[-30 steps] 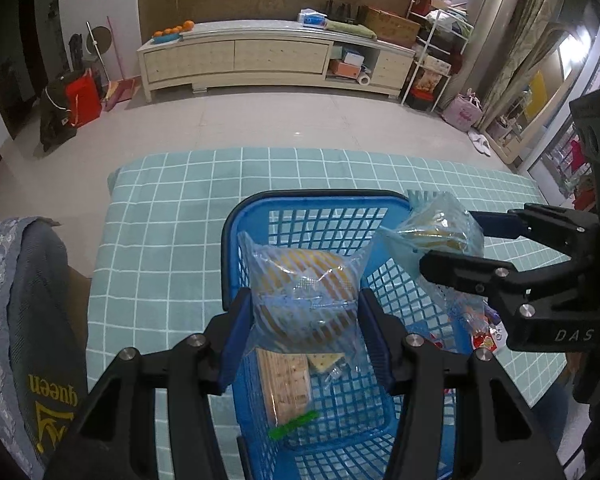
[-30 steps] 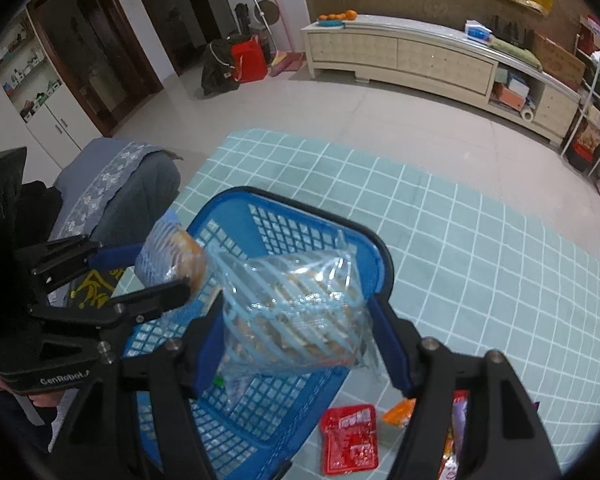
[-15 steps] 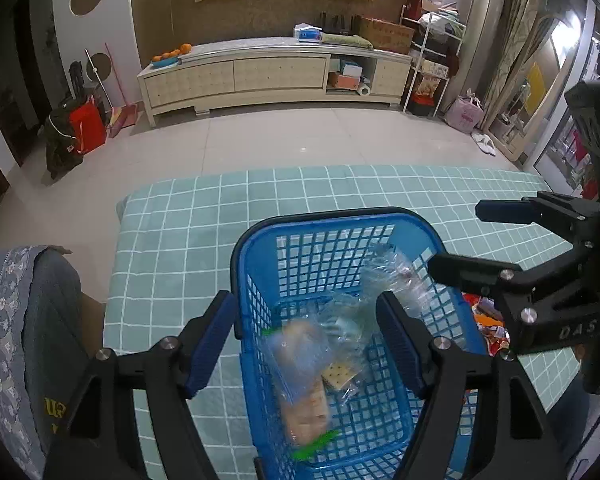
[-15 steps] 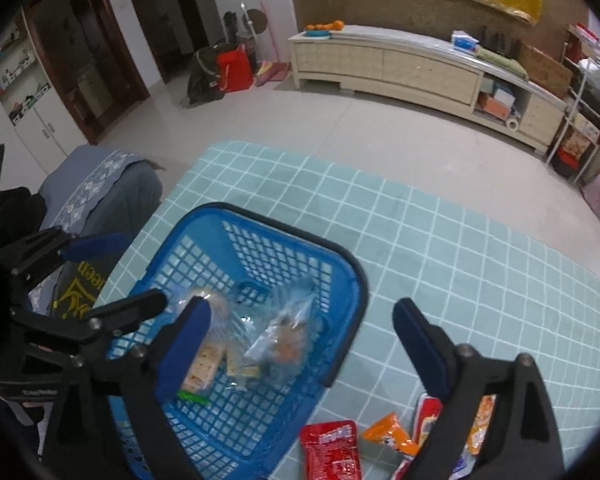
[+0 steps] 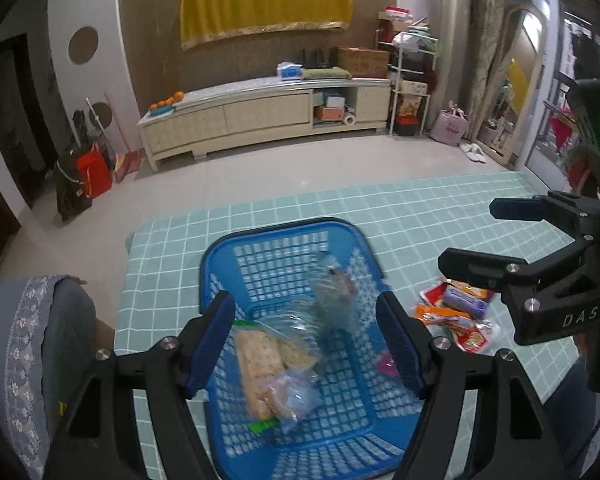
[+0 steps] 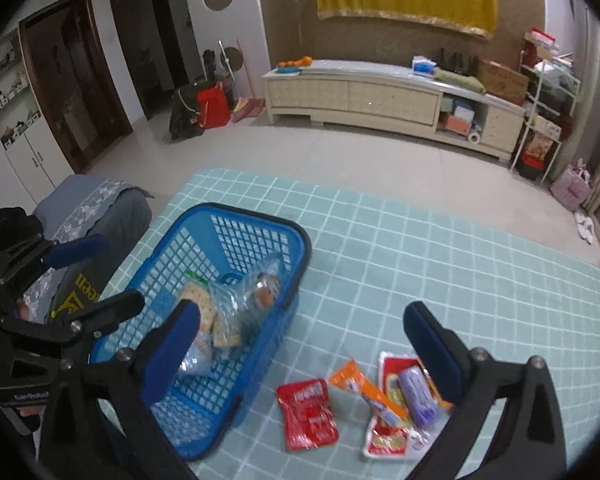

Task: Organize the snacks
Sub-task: 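Move both open tools back over the remaining snacks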

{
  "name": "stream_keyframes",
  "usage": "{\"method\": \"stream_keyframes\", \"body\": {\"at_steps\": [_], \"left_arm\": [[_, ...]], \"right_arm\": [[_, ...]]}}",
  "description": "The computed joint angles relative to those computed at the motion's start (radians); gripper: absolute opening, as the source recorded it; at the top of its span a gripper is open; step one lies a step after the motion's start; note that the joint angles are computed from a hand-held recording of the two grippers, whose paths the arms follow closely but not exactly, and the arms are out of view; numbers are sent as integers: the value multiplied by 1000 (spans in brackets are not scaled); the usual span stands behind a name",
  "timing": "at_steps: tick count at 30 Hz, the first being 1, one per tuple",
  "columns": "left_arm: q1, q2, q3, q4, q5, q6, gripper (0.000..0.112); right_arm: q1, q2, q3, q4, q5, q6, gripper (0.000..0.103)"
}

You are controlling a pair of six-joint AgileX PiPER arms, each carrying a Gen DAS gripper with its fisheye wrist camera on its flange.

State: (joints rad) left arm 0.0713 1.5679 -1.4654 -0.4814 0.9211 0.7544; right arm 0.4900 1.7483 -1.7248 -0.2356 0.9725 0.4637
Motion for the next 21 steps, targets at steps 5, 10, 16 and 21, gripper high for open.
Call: {"method": "stream_keyframes", "body": {"at_steps": [5,10,16,21], "left_arm": [[-13,-133,140,-51,-60,40,78],[-59,-240,240,-60,-76,66,82],[-114,-311,301,-41,-82,14,98],[-187,-349,359,29,-118,-79,103]], "right_arm": [[59,-136,148,-106,0,112,103],[81,-255,273,-156,-11,177,103],[92,-368,397,-191,-23,231,103],[94,-452,502,-222,-28,264,103]]}}
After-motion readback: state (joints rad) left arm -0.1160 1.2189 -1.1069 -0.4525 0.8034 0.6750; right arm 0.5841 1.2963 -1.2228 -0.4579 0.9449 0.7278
